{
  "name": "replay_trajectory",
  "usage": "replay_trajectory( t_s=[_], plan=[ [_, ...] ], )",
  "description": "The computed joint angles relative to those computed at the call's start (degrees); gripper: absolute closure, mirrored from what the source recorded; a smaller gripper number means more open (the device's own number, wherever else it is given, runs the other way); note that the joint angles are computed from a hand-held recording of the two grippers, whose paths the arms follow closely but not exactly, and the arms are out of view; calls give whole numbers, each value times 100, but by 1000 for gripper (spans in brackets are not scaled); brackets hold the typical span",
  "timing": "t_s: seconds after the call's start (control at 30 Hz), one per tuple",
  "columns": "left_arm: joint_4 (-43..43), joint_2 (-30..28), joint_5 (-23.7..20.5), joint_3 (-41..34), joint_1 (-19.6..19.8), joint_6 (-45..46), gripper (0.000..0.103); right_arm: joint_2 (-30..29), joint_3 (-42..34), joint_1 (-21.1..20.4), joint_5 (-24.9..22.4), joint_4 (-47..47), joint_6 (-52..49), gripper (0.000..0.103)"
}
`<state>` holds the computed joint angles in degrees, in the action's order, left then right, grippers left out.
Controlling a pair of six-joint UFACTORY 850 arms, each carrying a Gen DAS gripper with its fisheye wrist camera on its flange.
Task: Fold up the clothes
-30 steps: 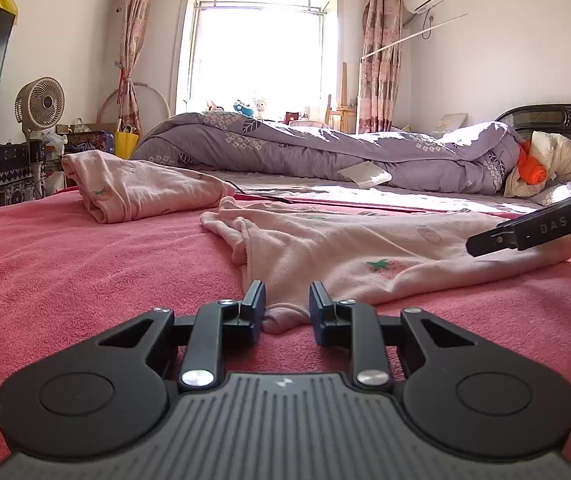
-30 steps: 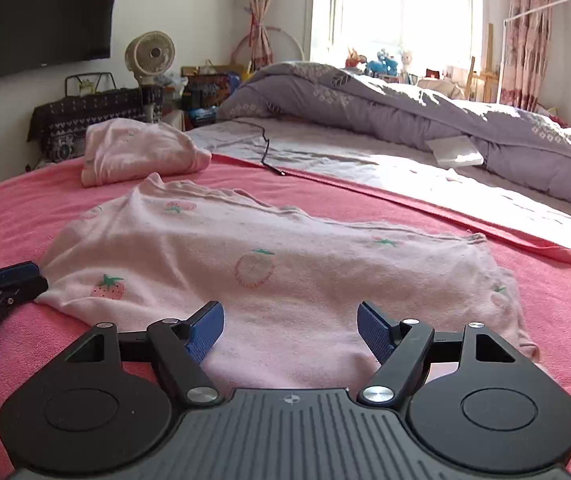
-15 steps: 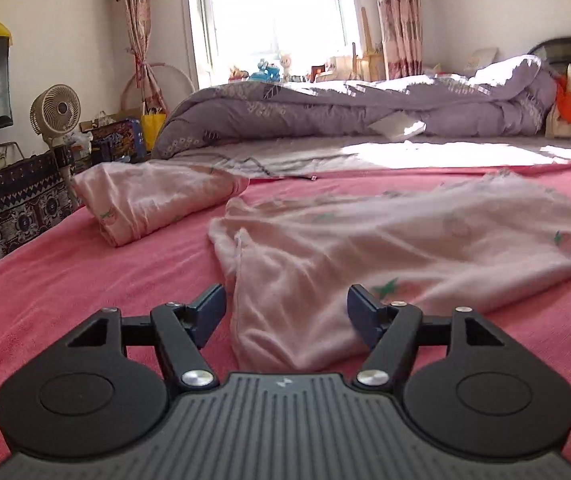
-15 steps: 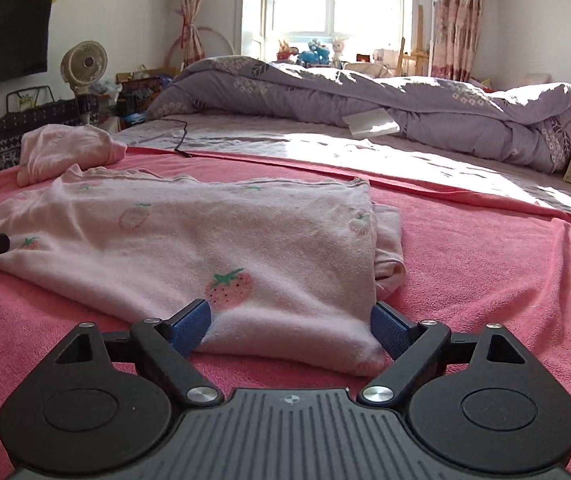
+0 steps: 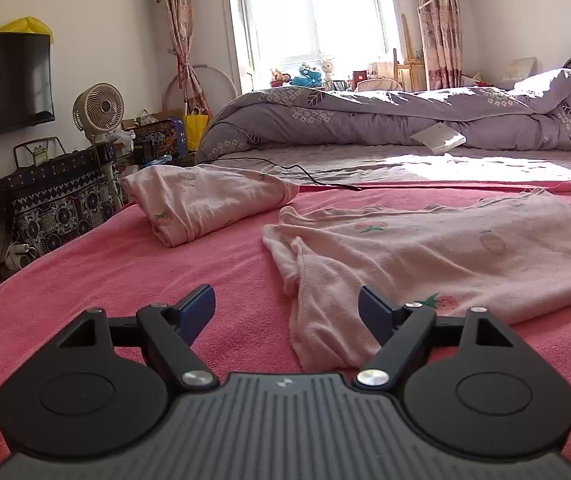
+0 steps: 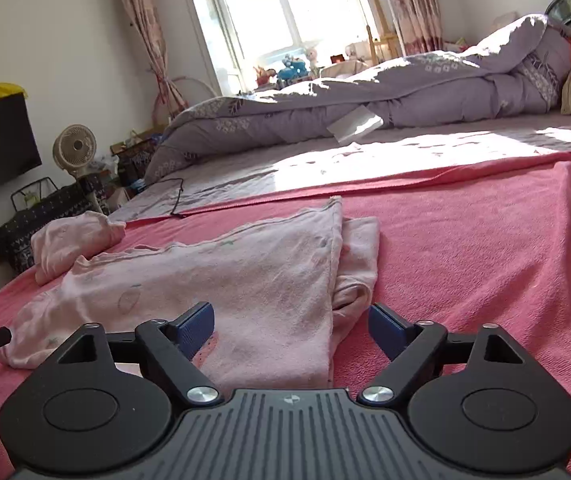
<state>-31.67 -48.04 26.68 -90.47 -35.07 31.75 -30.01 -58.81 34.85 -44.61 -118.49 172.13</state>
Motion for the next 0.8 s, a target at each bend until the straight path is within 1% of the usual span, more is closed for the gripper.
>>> replay_trajectory(
  t_s=[0.03,0.07,0.1,0.13,0.17,0.2,0.23,0.27,0.3,0.33,0.37,0.4,0.43,0.47,0.5,0.53,0.57,0.6,0.63,0.67,0.7,0.77,0.8],
  plan=[
    [-225,-55,-75,-80,-20,289,22,-82,-88,-18,180,-3,38,51],
    [-557,-117,-145,-162,-41,682,22,-136,-142,30,120,226,-165,60],
    [-684,-144,-170,-186,-41,835,22,-205,-217,102,-13,541,-451,67],
    [-772,-165,-189,-200,-38,934,21,-176,-169,160,-170,632,-508,80],
    [-680,-155,-211,-183,-14,829,21,-83,-37,205,-280,616,-325,89],
    [-550,-139,-233,-158,15,680,21,7,94,249,-390,593,-134,91],
    [-417,-123,-253,-133,44,529,17,68,172,264,-404,638,-151,93],
    [-480,-143,-269,-163,58,565,14,73,189,267,-368,826,-338,93],
    [-490,-157,-286,-180,69,542,13,77,209,267,-333,1000,-509,93],
    [-482,-169,-305,-195,80,500,13,75,261,229,-214,940,-439,93],
    [-476,-159,-295,-180,81,481,13,75,361,225,-253,698,-158,93],
    [-471,-145,-278,-158,80,467,13,99,409,230,-268,620,-116,93],
    [-534,-122,-230,-131,70,554,13,124,417,247,-273,673,-220,93],
    [-725,-93,-141,-116,53,745,13,158,429,269,-307,779,-341,90],
    [-925,-64,-43,-106,36,941,13,192,441,291,-342,882,-460,87],
    [-1023,-32,34,-94,30,1017,13,226,453,313,-382,987,-577,75],
    [-951,7,100,-80,36,881,14,268,465,315,-528,1142,-648,62],
    [-765,38,117,-70,52,630,14,308,474,315,-674,1286,-711,57],
    [-448,62,90,-69,71,254,14,339,472,275,-783,1304,-711,55],
    [-110,55,54,-96,84,-92,14,394,478,165,-795,1133,-614,52],
    [177,39,16,-140,90,-373,14,429,470,59,-728,893,-460,49],
    [221,-66,-62,-271,57,-323,14,434,338,-334,-374,-66,34,38],
    [182,-124,-108,-346,36,-230,14,330,155,-495,-185,-305,38,37]
  ],
)
